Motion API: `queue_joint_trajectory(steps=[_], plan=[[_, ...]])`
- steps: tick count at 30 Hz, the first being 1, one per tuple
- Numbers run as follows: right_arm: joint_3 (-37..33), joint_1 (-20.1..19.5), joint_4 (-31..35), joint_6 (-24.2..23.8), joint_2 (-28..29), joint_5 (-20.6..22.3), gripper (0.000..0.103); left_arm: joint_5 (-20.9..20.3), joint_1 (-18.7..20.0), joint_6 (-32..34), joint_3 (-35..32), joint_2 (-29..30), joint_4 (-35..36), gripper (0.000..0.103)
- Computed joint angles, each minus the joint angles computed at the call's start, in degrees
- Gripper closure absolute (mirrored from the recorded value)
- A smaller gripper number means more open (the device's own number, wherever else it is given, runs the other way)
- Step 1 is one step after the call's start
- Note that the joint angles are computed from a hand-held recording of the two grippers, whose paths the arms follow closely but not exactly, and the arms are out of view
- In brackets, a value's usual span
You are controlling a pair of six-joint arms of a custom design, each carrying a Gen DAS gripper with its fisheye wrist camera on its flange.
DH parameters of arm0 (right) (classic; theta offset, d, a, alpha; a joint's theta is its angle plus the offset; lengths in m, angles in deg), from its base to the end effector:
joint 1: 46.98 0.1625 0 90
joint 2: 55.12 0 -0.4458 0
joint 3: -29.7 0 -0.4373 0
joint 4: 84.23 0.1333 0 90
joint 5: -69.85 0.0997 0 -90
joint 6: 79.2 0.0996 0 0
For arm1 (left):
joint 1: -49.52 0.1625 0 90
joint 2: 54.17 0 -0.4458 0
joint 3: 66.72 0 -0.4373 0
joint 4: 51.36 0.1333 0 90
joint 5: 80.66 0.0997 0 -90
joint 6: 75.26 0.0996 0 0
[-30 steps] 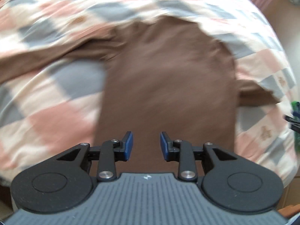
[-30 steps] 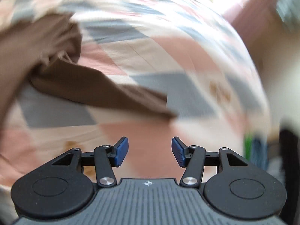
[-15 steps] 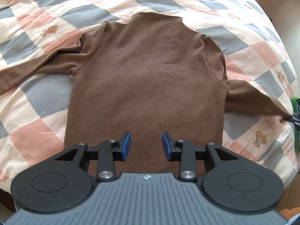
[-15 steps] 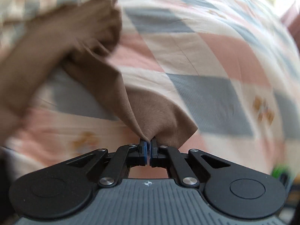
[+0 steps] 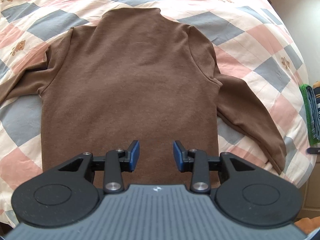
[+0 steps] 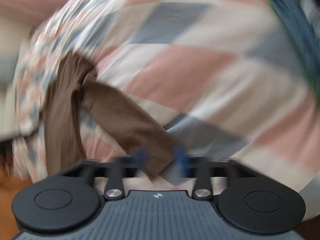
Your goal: Fold clothes
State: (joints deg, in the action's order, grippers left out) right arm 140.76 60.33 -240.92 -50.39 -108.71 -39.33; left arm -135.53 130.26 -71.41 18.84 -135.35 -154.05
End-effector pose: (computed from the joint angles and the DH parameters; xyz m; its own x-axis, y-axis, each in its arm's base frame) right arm 0.2785 -0.5555 0.0757 -0.9454 0.2519 0.2069 0.1847 0.9369 -0.2967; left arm 0.0892 -0.6375 0.5034 -0.8080 0.1150 -0.5778 0.2140 0.9711 -0.1060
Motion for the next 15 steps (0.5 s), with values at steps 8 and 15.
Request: queue_joint_trajectory(steps=[8,15], plan=[[7.1,-1.1,-30.7,22.5,12.3,-2.5,0.037,0.5,0.5,-1.5,-1.2,0.3,2.3,0.07],[2.0,1.1,-38.4,20.0,17.4,-5.5,0.099,-0.9,-0.2,0.6,-0.9,-0.1,1.1,0.069]])
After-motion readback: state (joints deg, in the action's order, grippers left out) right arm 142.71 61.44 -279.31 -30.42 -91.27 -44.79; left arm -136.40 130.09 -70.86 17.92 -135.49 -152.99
